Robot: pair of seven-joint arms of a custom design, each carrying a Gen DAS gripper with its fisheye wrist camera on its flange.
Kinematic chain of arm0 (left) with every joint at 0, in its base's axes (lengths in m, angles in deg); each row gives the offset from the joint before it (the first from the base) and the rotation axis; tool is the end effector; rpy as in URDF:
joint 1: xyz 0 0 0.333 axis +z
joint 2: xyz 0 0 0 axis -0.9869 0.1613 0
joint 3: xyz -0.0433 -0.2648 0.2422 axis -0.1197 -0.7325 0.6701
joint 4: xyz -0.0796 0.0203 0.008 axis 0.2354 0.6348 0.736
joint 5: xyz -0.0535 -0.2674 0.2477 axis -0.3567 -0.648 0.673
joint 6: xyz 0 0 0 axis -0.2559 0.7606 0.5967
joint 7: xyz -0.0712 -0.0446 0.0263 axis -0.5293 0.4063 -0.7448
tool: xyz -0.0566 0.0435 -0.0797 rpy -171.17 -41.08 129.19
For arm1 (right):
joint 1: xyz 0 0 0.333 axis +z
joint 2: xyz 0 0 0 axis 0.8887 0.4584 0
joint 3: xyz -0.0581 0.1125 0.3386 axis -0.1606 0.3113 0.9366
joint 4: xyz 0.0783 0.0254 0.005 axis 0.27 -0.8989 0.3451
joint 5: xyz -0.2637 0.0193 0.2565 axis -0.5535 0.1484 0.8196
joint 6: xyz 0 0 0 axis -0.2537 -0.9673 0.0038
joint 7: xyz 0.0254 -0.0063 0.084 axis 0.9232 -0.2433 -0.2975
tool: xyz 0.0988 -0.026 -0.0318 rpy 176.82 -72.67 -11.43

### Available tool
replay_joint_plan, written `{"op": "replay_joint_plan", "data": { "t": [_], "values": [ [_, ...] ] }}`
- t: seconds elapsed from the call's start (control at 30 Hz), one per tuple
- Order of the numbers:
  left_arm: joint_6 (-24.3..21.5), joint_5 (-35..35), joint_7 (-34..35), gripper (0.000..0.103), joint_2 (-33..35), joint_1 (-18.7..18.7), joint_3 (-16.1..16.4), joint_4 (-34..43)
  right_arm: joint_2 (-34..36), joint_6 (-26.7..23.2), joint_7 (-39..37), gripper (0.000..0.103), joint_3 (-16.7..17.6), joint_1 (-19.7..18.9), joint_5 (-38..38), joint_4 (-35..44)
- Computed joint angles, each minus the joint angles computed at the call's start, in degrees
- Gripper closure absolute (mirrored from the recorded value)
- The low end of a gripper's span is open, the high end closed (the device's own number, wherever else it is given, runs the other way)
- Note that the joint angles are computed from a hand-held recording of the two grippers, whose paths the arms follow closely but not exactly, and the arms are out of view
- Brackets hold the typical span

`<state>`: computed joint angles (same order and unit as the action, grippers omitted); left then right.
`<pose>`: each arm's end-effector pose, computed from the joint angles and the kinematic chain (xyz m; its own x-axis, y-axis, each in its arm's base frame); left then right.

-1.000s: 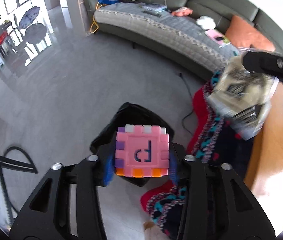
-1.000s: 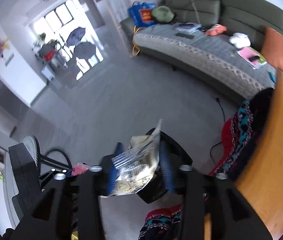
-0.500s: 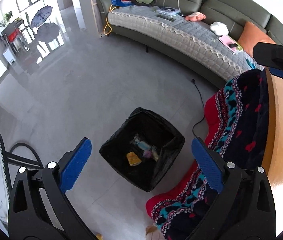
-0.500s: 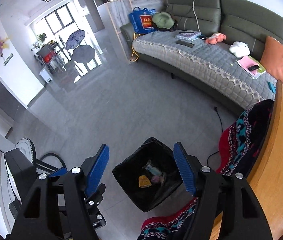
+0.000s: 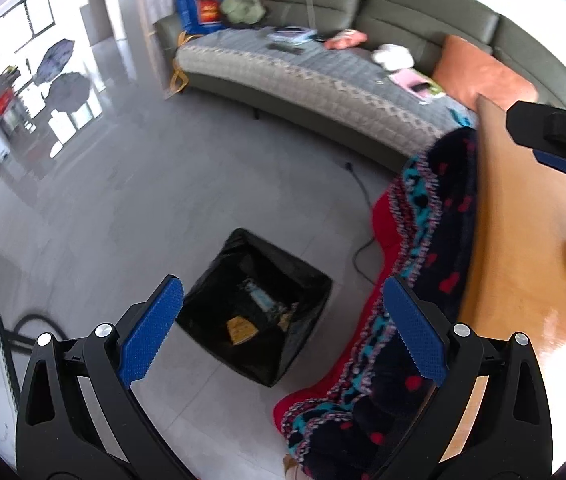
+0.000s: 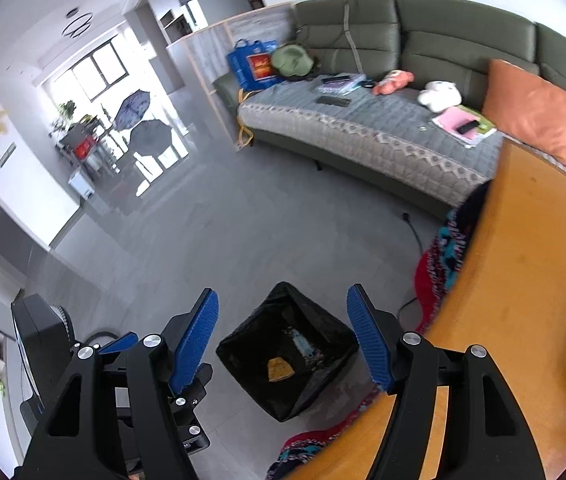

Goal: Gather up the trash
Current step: 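Move both tools back over the table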

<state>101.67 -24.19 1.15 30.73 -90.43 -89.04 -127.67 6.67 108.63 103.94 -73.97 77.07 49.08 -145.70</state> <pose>0.4248 -0.1321 0.5185 -0.1114 -0.9936 0.0183 -0.8448 0.0850 -0.5282 0.4652 0.1775 0.6552 0.1001 -0.9423 -0.3196 -0.8152 0.1065 -0.5694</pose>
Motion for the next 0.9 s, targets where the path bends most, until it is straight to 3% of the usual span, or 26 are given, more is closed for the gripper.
{"op": "replay_joint_plan", "data": {
  "t": [0.23,0.57,0.9],
  "values": [
    [-0.03,-1.75,-0.17,0.006,1.62,-5.39,-3.47,2.56,-9.83,-1.32,1.94,0.035,-2.12,-5.29,-1.94,-8.20],
    [-0.90,-0.74,-2.19,0.006,7.89,-12.87,-9.84,9.85,-23.91,-6.62,2.04,0.033,-6.31,-17.92,-5.26,-18.99],
    [-2.54,2.09,-4.34,0.006,14.81,-18.08,-13.83,17.89,-30.62,-11.00,0.13,0.033,-10.31,-29.96,-7.79,-24.60]
  ]
}}
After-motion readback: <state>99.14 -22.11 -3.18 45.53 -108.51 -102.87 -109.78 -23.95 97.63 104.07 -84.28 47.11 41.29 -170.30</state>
